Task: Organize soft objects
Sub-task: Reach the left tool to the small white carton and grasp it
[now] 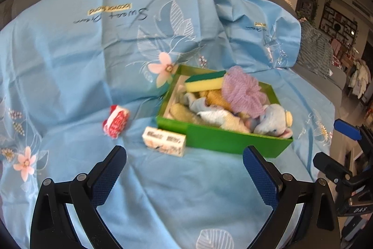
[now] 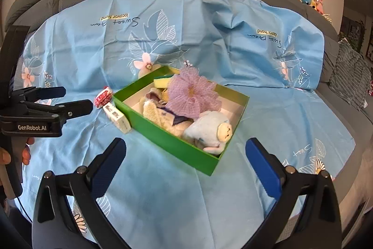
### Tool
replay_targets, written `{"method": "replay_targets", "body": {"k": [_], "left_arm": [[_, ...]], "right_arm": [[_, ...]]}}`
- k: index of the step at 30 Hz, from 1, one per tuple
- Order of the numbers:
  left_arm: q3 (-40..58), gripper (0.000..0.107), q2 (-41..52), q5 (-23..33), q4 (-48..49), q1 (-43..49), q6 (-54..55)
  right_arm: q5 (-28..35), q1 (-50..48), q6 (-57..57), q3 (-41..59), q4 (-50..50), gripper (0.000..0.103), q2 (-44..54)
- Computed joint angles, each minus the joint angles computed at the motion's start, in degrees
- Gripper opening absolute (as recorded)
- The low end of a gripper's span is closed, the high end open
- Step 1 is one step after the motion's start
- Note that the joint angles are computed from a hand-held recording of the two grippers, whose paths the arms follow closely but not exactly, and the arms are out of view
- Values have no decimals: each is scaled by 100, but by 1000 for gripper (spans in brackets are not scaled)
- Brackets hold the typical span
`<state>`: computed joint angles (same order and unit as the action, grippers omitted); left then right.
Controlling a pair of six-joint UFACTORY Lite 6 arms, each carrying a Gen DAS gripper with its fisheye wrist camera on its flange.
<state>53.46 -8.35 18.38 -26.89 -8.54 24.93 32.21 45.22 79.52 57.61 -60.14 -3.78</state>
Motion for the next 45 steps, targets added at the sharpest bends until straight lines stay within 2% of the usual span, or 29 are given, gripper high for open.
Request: {"method": "replay_targets", "body": {"k": [5,10,13,16,20,24,28,32,33,36,38,41,42,43,44,45], "left_arm": [[-594,100,-216,57,-1027,515,1136],[-1051,100,-1,92,-2139,1052,2475],[-1144,100,260,296,-3140,1428,3633],[-979,100,708,483,-4033,1679,4726],[-349,100,1492,907,-4505,1909,5260],[345,100,2217,1051,-4680,1873,5478],[1170,100,3001,1231,-4621,1778,5512],[1792,100,3577,1531,-4798,1746,5923],[1898,100,3679,1644,-4868,1762,6062],[2215,96,3992,2049,-4974,1847,6227],[2509,92,4263,2401,-4951,1910,6140],[2769,90,4510,2644,-4942,1922,6110],[2857,85,4588,2743,-4905,1920,6070],[2946,71,4666,2813,-4857,1898,6017],[2942,66,4669,2720,-4763,1844,5958],[2936,66,4670,2654,-4713,1811,5956]], "right_arm": [[-183,213,150,-93,65,102,75],[-741,340,181,-76,211,102,540],[-1199,370,265,73,241,102,1027],[-1747,321,475,285,142,102,1516],[-2028,322,1082,889,-344,102,2336],[-2106,298,1348,1596,-542,100,3071],[-2047,164,426,2633,385,91,3935],[-1885,-14,-1236,3693,1992,69,4723],[-1793,-37,-1469,3978,2210,68,4930],[-1508,-70,-1913,4696,2615,63,5422],[-1413,-88,-2196,5075,2876,56,5681],[-1239,-100,-2283,5432,2930,53,5919],[-1224,-105,-2298,5516,2940,52,5981],[-1192,-111,-2346,5608,2983,47,6046],[-1161,-125,-2477,5709,3102,40,6117],[-1111,-141,-2640,5830,3270,40,6199]]}}
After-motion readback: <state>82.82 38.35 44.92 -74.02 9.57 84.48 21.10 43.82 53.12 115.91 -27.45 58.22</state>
